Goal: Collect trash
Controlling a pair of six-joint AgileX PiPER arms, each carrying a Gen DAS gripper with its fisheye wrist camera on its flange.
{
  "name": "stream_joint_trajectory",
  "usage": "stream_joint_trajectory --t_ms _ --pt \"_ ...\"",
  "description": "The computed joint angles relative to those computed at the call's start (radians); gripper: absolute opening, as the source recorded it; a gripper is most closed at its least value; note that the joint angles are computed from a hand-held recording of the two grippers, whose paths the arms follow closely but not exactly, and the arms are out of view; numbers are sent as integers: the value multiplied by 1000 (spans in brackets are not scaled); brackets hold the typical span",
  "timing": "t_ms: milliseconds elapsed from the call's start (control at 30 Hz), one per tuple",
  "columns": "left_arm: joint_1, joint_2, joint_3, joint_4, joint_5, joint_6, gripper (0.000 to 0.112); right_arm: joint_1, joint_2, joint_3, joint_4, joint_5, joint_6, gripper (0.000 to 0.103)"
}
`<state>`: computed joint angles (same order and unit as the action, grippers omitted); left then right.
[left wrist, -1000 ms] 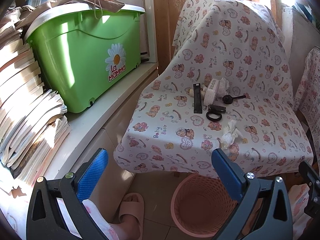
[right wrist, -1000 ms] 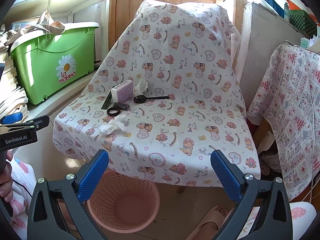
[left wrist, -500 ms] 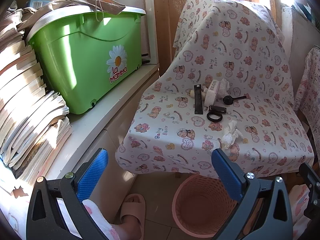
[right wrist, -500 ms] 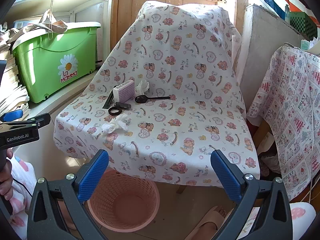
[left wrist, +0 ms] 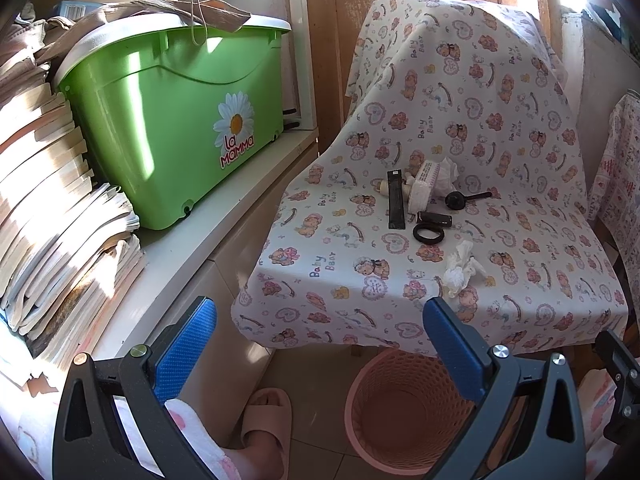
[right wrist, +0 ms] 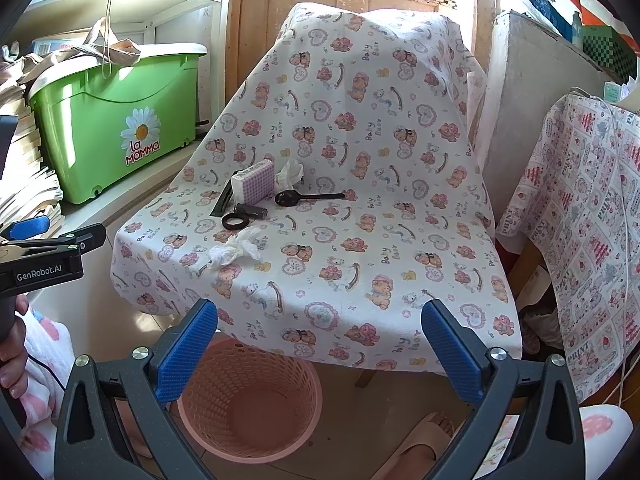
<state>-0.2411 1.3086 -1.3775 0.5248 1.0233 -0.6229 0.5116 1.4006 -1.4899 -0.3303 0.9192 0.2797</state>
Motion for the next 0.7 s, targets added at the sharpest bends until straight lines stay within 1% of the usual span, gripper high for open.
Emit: stream_joint_trajectory --t_ms 700 --pt "-26 1 13 22 -1 -9 102 9 -3 10 -4 -2 10 103"
